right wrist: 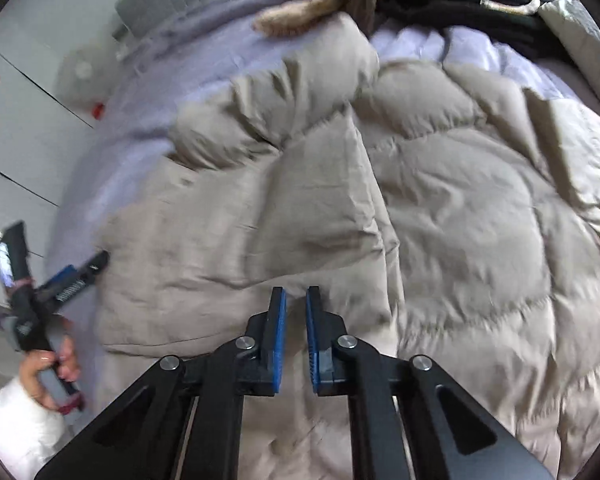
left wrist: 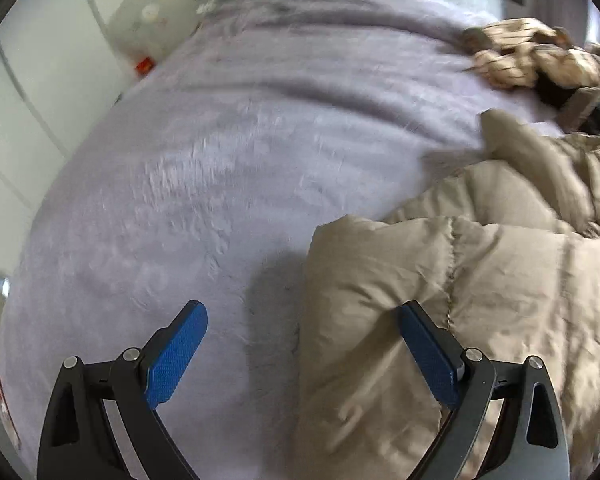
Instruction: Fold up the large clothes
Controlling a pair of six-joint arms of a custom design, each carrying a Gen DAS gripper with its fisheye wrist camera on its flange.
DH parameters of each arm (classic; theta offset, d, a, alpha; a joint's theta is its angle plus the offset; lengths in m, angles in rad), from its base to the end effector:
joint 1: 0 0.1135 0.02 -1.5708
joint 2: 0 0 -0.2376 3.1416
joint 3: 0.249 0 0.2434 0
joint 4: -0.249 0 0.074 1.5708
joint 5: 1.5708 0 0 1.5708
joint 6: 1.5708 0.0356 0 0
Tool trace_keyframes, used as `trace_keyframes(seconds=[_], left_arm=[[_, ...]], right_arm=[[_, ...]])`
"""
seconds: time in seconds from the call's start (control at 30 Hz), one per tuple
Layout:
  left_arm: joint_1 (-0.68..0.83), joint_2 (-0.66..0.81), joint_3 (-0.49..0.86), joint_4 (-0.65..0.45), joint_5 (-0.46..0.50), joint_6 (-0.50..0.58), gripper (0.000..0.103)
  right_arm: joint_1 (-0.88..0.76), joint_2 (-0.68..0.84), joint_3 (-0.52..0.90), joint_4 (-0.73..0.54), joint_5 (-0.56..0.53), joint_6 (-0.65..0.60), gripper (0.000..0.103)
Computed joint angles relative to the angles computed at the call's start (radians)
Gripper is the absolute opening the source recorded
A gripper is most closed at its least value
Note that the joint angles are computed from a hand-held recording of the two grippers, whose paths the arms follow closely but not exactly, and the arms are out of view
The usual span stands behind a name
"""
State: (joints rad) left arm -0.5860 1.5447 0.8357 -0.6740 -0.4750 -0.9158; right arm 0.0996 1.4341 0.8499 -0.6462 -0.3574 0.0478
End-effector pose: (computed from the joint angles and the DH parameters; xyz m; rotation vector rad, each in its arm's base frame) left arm 0.2186 -0.1256 0.1392 -0.4978 2.6210 0.3006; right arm 0.2508 0.0376 0.1676 -0.1583 2.7780 0.5362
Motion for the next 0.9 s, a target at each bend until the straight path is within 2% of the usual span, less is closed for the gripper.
trace_keyframes(seconds=[0.03, 0.13, 0.27, 0.4, 0.53, 0.57, 0.6, 0.8, 0.87, 0.9], left_arm=[[0.009, 0.012, -0.003, 0.014, 0.016, -0.010, 0.097], [0.012, 0.042, -0.010, 0.048, 0.013, -0.016, 0.098], [-0.004, 0.070, 0.006, 0.042, -0.015, 0.017, 0.098], [0.013, 0.022, 0.004, -0.002, -0.017, 0.028, 0.098], [0.015, -0.073, -0.014, -0.068, -0.025, 0.031, 0.098], [0.010, -0.102, -0.015, -0.093, -0.024, 0.032, 0.098], [-0.004, -0.138, -0.015, -0.126, -0.025, 0.029, 0.098], [-0.205, -0.223, 0.056, -0.325, -0.032, -0.044, 0.098], [-0.287, -0.200, 0.097, -0.364, -0.019, -0.085, 0.098], [-0.344, -0.176, 0.129, -0.386, -0.014, -0.115, 0.098]], right_arm=[[-0.004, 0.052, 0.006, 0.035, 0.015, -0.002, 0.000], [-0.037, 0.164, 0.029, 0.106, -0.019, -0.002, 0.000], [-0.062, 0.166, 0.007, 0.134, -0.037, -0.014, 0.000], [-0.149, 0.072, -0.021, 0.041, -0.070, -0.073, 0.000], [-0.283, 0.027, -0.033, -0.024, -0.121, -0.032, 0.000], [-0.307, 0.022, -0.031, -0.042, -0.112, -0.026, 0.005], [-0.334, 0.009, -0.031, -0.066, -0.096, -0.030, 0.005], [-0.460, -0.169, -0.071, -0.295, -0.160, -0.189, 0.007], [-0.483, -0.243, -0.087, -0.374, -0.161, -0.222, 0.012], [-0.500, -0.282, -0.099, -0.411, -0.158, -0.238, 0.020]])
